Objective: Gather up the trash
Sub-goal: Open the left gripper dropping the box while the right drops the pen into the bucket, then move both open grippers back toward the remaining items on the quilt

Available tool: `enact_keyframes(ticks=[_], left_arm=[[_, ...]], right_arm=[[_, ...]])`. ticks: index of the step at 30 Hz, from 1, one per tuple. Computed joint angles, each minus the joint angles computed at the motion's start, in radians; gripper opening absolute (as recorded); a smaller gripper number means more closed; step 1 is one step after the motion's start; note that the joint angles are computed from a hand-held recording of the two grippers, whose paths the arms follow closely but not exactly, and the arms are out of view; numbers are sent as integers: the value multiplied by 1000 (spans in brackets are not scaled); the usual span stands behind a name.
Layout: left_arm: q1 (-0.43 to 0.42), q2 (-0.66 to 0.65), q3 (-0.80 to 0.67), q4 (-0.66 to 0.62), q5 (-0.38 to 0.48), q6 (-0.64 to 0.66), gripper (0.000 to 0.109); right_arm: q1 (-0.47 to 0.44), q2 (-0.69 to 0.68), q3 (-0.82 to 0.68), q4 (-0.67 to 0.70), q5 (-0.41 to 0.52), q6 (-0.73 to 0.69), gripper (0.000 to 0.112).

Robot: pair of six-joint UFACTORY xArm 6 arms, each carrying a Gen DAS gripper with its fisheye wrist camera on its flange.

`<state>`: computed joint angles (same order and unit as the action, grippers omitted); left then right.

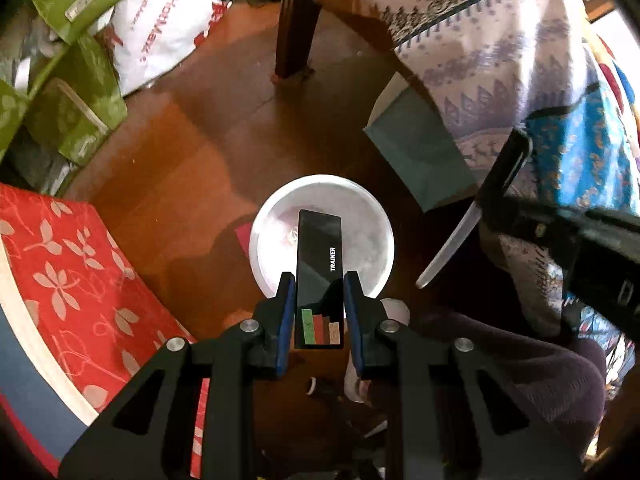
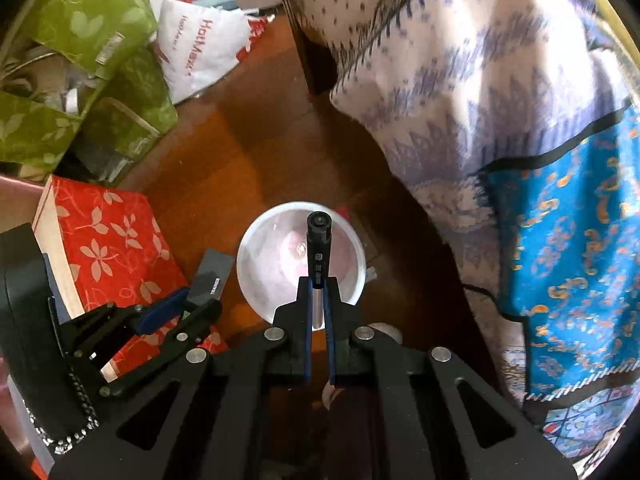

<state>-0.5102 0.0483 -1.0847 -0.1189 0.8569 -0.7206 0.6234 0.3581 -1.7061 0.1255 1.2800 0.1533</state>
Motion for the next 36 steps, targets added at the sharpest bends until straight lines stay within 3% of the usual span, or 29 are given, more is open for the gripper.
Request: enact_keyframes(ticks=[11, 16, 27, 36], left_arm=[[10, 19, -16, -47, -8, 10, 24], [11, -19, 2, -27, -10, -11, 24], [-19, -154, -1, 126, 20, -95, 24], [-93, -228, -82, 282, 73, -189, 24]], right_arm=[[-22, 12, -5, 87, 61, -48, 11], [-25, -24, 24, 77, 42, -65, 27], [-21, -188, 131, 24, -56, -78, 27], [-38, -409, 284, -32, -220, -40, 27]])
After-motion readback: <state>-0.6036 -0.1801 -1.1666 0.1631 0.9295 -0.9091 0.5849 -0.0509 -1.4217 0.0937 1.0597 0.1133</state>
